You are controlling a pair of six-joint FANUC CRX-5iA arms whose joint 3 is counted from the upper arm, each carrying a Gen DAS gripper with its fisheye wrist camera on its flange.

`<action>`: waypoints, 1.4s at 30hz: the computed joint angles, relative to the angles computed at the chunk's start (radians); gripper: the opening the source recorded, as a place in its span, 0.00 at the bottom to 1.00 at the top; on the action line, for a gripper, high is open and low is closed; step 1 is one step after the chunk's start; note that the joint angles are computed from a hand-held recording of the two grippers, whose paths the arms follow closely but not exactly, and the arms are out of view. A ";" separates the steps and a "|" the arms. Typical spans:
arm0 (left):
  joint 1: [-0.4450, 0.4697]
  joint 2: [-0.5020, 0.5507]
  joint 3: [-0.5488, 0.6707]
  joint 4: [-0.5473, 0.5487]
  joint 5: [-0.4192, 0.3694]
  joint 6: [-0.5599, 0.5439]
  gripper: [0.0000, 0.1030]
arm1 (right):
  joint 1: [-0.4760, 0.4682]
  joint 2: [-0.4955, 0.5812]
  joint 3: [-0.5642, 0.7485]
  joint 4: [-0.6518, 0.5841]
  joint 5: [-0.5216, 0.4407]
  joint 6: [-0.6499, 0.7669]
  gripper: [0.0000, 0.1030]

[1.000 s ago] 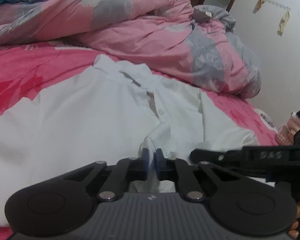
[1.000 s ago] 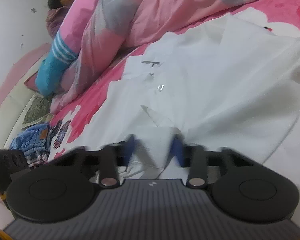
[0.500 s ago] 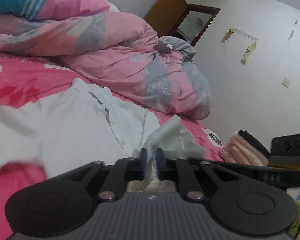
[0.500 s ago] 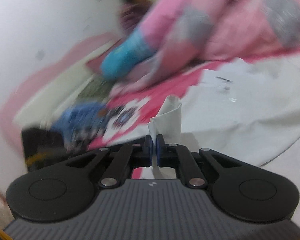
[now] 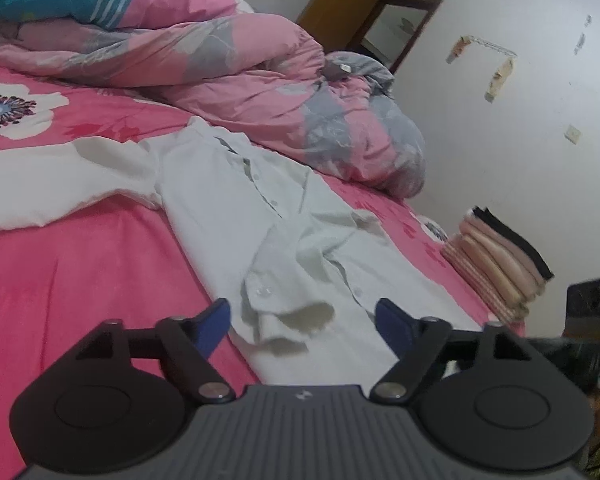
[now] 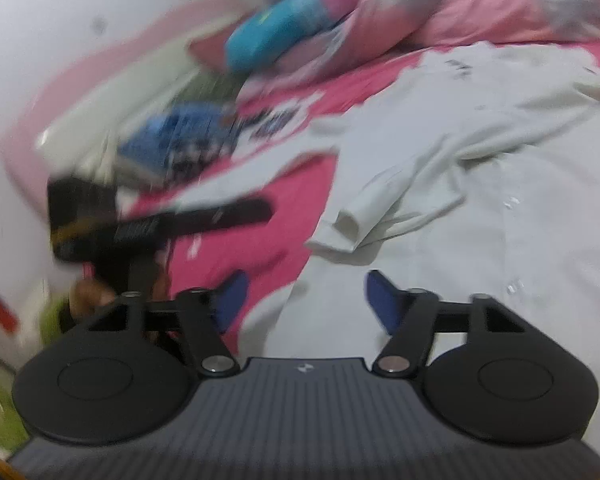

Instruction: Fold clothes

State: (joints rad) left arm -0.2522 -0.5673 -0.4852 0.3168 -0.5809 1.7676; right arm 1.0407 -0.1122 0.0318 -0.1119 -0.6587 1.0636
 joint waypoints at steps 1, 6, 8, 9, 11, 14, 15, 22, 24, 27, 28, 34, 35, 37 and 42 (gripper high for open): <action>-0.012 0.000 0.011 -0.028 -0.011 0.022 0.88 | 0.016 -0.020 -0.042 0.063 0.047 -0.086 0.86; -0.131 0.010 0.103 -0.296 -0.072 0.282 1.00 | 0.053 -0.069 -0.218 0.454 0.198 -0.581 0.99; -0.192 0.020 0.141 -0.393 -0.118 0.392 1.00 | 0.059 -0.058 -0.225 0.551 0.157 -0.701 0.99; -0.223 0.032 0.169 -0.440 -0.155 0.447 1.00 | 0.067 -0.049 -0.221 0.599 0.119 -0.746 0.99; -0.281 0.062 0.228 -0.514 -0.245 0.540 1.00 | 0.087 -0.032 -0.217 0.691 0.041 -0.818 0.99; -0.318 0.075 0.256 -0.536 -0.302 0.580 1.00 | 0.116 -0.011 -0.218 0.807 -0.056 -0.887 0.99; -0.333 0.075 0.260 -0.551 -0.311 0.596 1.00 | 0.124 0.001 -0.207 0.818 -0.091 -0.889 0.99; -0.453 0.088 0.316 -0.705 -0.414 0.767 1.00 | 0.189 0.052 -0.201 1.031 -0.279 -0.894 0.99; -0.448 0.076 0.304 -0.692 -0.411 0.781 1.00 | 0.195 0.036 -0.256 1.156 -0.262 -0.941 0.99; -0.465 0.078 0.315 -0.727 -0.461 0.846 1.00 | 0.194 0.022 -0.287 1.225 -0.238 -0.951 0.99; -0.475 0.086 0.328 -0.747 -0.496 0.876 1.00 | 0.192 0.018 -0.286 1.217 -0.227 -0.943 0.99; -0.506 0.093 0.358 -0.804 -0.595 0.966 1.00 | 0.178 -0.002 -0.296 1.208 -0.167 -0.951 0.99; -0.518 0.102 0.372 -0.819 -0.619 0.970 1.00 | 0.178 0.000 -0.295 1.217 -0.170 -0.959 0.99; -0.542 0.118 0.397 -0.848 -0.657 0.977 1.00 | 0.179 0.007 -0.293 1.232 -0.182 -0.971 0.99; -0.574 0.119 0.415 -0.904 -0.683 1.011 1.00 | 0.170 0.004 -0.293 1.220 -0.143 -0.928 0.99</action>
State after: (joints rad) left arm -0.8258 -0.4488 -0.0699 -0.5871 -1.2637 2.7786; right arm 1.2103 -0.1079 -0.2608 1.1078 -0.8014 0.1357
